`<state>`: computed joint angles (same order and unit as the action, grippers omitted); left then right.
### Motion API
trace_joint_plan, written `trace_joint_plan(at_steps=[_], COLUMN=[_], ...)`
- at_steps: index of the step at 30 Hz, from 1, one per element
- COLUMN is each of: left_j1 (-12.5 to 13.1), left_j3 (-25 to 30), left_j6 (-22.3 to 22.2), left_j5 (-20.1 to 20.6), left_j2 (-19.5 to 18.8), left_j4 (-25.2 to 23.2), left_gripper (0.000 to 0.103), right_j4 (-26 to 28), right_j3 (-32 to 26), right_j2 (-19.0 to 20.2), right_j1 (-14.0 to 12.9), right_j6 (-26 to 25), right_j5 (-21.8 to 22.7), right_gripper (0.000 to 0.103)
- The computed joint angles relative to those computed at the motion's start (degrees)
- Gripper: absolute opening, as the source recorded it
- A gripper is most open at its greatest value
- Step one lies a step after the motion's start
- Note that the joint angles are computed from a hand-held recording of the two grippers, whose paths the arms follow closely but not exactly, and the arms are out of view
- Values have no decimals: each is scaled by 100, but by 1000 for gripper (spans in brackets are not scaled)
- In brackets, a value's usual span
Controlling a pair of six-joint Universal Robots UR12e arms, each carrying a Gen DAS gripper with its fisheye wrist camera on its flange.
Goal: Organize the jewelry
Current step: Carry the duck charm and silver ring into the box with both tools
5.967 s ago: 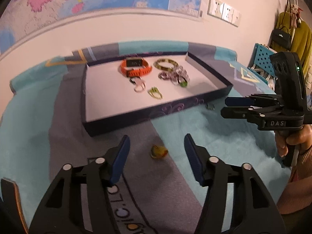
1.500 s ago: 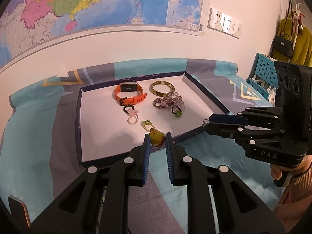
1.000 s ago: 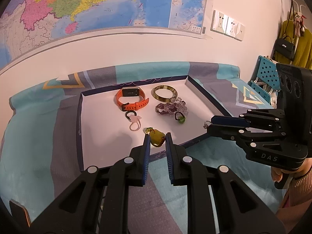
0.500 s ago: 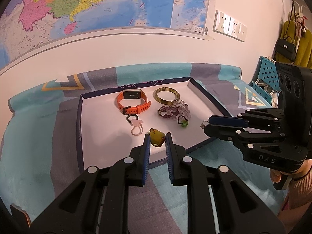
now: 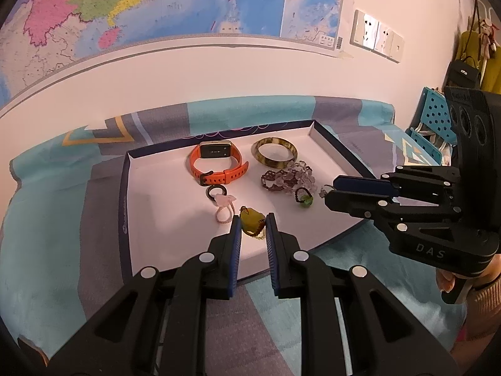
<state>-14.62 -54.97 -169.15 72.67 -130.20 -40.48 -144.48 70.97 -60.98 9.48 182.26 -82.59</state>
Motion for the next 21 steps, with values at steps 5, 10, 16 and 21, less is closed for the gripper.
trace_joint_plan(at_steps=[5,10,16,21], left_j1=[-17,-30,-49,-69], left_j3=[104,219,350,457], left_j6=[1,-13,-26,-28], left_j5=[24,59,108,158], left_j2=[-65,-140,-217,-281], left_j4=[-55,-130,-212,-290], left_gripper=[16,16,16,16], right_j4=[94,153,205,234], right_j3=[-107,-162,-219,-248], right_j2=[77,120,159,180], right_j1=[-5,-14,-15,-18], right_j6=[9,41,47,59], right_j5=[-24,-45,-73,-102], right_gripper=[16,16,16,16])
